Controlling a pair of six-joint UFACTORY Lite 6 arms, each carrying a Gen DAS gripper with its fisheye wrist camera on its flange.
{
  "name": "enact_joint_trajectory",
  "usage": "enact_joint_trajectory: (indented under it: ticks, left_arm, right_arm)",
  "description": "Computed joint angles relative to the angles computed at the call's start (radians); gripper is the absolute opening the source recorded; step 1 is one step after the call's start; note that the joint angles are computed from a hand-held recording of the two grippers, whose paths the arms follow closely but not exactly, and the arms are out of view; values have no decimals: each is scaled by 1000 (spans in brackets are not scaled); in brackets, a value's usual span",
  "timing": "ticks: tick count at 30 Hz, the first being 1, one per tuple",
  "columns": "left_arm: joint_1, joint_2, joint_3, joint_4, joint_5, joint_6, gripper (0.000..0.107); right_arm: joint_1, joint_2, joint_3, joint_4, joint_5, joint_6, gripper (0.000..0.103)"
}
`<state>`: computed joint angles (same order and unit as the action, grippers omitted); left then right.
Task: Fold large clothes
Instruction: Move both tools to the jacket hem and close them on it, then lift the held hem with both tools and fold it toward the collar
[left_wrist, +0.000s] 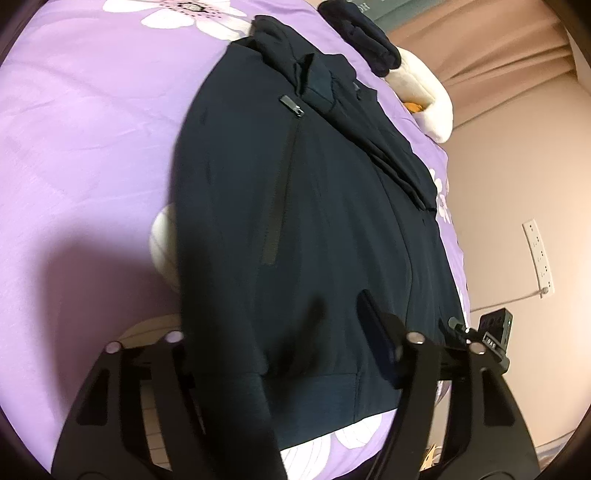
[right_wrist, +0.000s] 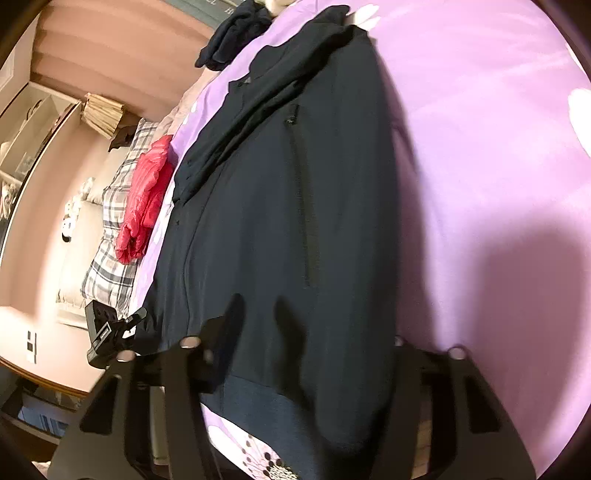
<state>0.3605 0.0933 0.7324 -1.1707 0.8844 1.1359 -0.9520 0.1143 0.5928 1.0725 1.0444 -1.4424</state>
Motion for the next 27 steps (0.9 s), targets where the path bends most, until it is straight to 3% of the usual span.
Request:
enact_joint_trajectory:
  ticks: [2,10,18,27]
  left_arm:
    - [1,0,-2,2,-10,-5,55]
    - [-16,-15,2,48,-71,-67,31]
    - [-57,-72,-14,82,-143,-119,22]
    - [-55,-147,-14,73,-97,-100,14]
  right_arm:
    - [-3,-7,-9,3,-11,-3,38]
    - [16,-72,-46,12,-38,14,25]
    - [2,-109,-48,28,47,25,23]
    - [28,-162,-56,63,111,38,20]
